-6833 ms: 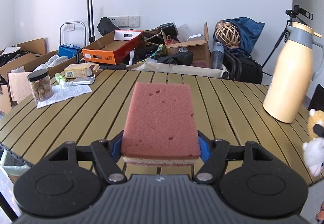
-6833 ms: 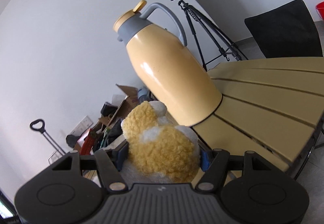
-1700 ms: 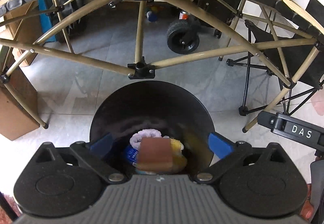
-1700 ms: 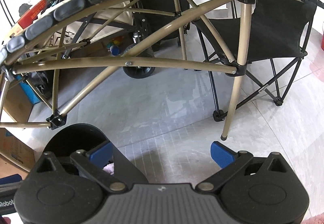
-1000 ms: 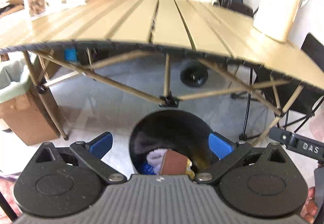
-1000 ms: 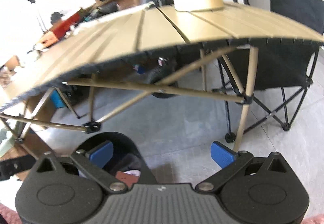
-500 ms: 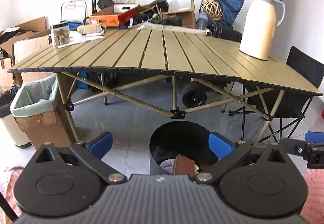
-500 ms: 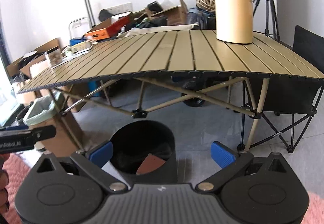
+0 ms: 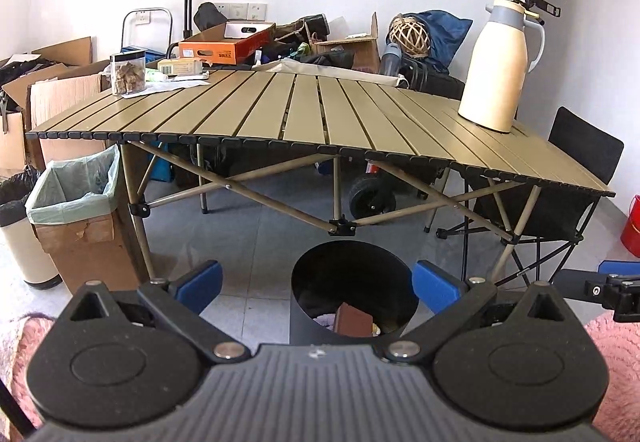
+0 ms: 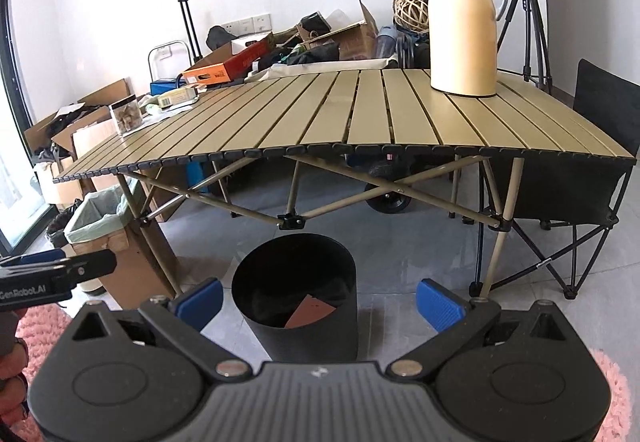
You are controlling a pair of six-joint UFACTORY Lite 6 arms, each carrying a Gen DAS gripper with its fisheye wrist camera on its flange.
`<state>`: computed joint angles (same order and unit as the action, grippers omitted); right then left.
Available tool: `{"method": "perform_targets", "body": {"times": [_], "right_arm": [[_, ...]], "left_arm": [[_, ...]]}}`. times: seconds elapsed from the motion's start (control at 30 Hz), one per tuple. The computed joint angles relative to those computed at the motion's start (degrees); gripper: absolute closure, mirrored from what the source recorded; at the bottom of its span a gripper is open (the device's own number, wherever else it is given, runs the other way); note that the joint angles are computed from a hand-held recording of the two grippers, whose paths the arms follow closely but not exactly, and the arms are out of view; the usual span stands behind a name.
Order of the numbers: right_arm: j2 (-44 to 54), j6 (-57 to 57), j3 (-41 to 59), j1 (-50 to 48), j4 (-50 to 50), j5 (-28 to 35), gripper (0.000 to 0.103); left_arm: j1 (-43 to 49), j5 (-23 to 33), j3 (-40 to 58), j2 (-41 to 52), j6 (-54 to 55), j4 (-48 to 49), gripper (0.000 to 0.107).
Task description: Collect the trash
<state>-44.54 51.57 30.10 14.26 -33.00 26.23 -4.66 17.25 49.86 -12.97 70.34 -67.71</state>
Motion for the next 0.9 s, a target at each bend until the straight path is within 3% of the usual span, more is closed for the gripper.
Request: {"method": "perform_targets", "body": {"times": [0.9], "right_arm": [[0.43, 5.68, 0.69, 3.14, -4.64, 1.51, 0.0]], "left_arm": [[0.48, 0.69, -0.3, -0.68, 0.88, -0.73, 0.004]]}}
